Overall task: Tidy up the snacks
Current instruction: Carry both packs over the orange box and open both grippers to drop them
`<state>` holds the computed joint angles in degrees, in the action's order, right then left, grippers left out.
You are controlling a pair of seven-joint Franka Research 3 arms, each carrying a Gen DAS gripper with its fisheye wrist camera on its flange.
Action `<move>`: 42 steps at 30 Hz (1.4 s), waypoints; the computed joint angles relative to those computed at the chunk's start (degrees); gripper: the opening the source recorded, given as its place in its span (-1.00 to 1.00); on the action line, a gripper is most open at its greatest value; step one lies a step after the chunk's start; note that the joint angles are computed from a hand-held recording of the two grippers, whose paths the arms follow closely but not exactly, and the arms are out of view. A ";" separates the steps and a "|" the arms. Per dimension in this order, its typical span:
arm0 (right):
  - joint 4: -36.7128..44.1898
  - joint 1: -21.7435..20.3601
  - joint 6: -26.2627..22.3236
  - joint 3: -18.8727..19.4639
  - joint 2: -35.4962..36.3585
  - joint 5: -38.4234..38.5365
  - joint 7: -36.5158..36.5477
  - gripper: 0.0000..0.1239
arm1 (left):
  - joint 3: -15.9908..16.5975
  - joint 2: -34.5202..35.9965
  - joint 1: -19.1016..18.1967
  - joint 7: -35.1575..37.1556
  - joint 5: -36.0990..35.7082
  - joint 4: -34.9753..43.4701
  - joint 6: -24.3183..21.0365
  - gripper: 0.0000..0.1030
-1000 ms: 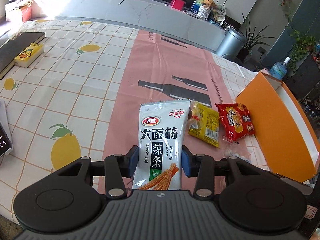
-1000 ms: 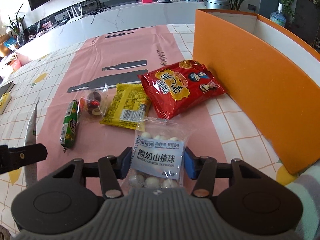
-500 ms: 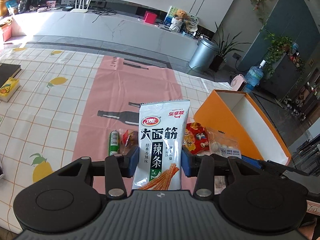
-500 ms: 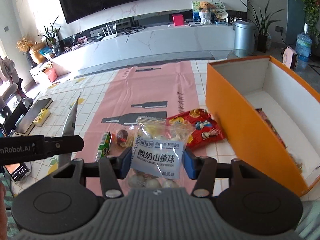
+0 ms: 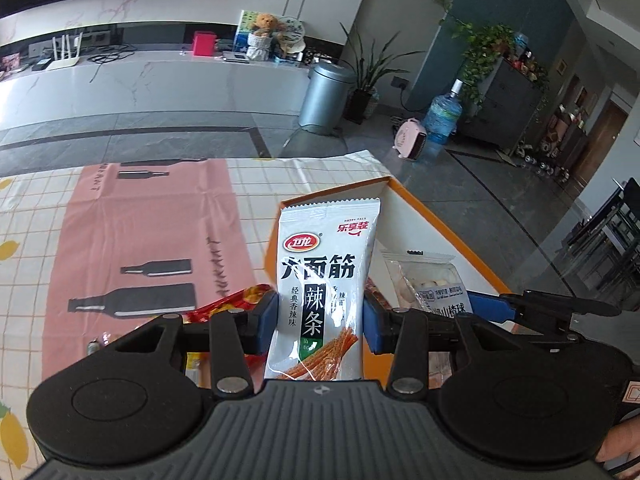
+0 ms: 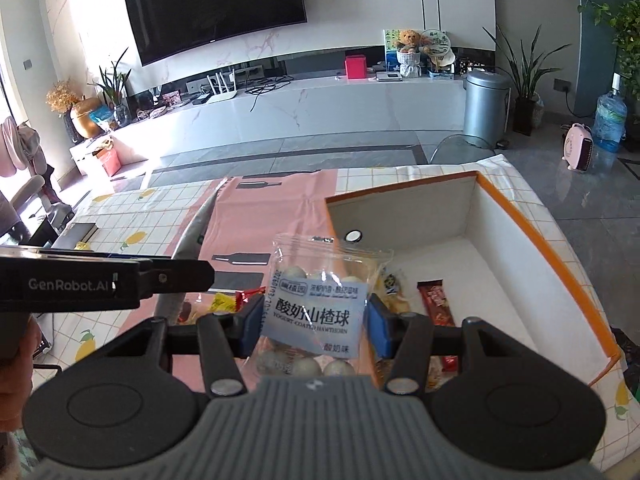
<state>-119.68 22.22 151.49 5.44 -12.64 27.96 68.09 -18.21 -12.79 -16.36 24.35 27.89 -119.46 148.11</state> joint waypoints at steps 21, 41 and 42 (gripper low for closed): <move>22.64 -8.37 -19.60 -2.53 21.39 -5.50 -7.80 -0.17 | 3.90 33.85 -5.95 22.97 -9.40 37.35 -12.72 -0.05; 48.79 -6.06 -34.27 -3.09 42.06 -18.45 -4.23 -0.11 | 7.80 52.29 -9.34 31.65 -11.37 62.65 -31.05 -0.08; 49.67 -6.05 -35.05 -3.21 42.56 -18.78 -3.98 -0.10 | 7.83 52.79 -9.37 32.01 -11.61 63.37 -31.51 -0.08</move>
<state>-70.01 16.17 116.43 2.23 29.92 9.19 64.11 -10.39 39.99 -25.73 56.36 16.28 -56.10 116.60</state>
